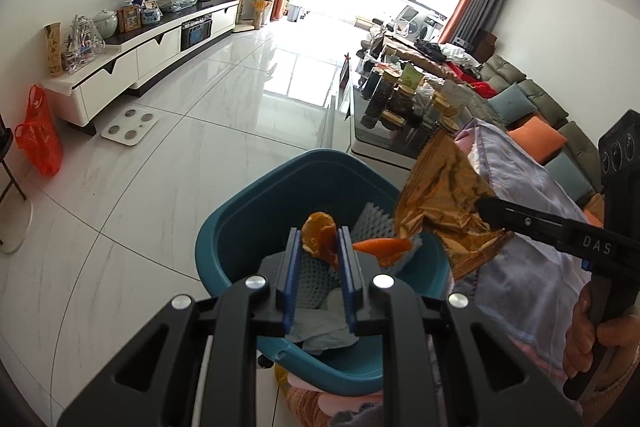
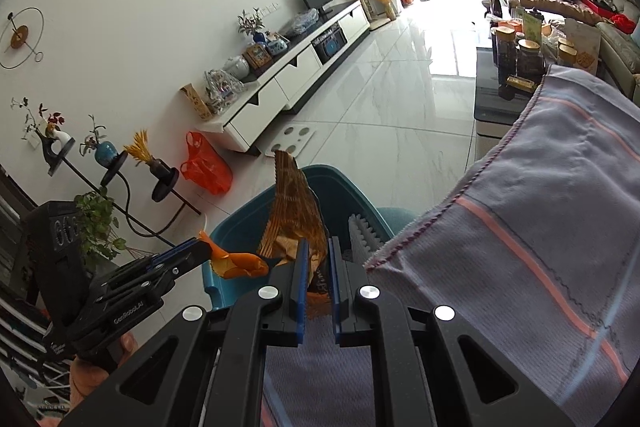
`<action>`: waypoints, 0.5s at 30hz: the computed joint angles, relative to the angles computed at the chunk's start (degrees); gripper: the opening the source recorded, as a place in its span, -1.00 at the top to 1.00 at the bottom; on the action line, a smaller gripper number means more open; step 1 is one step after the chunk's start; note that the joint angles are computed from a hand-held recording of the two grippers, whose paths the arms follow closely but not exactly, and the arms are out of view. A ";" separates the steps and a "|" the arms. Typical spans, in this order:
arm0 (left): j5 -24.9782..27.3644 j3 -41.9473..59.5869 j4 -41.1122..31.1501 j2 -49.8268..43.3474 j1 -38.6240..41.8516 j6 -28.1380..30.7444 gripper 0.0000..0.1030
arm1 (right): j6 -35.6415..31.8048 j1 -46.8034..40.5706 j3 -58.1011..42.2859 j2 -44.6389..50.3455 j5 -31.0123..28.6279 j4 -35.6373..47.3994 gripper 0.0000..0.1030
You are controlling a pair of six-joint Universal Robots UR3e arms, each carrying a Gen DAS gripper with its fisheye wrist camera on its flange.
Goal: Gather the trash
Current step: 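Open both tools to drop the chip bag and orange peel into the bin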
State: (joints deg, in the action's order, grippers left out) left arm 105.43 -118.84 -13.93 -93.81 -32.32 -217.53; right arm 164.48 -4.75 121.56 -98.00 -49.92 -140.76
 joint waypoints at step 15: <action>-5.50 0.48 1.74 -3.69 4.20 -0.76 0.60 | 5.34 5.44 -6.41 9.32 -3.39 -2.11 0.58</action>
State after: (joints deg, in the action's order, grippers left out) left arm 99.93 -118.36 -12.19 -97.50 -28.11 -218.30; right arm 169.82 0.69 115.15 -88.68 -53.31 -142.87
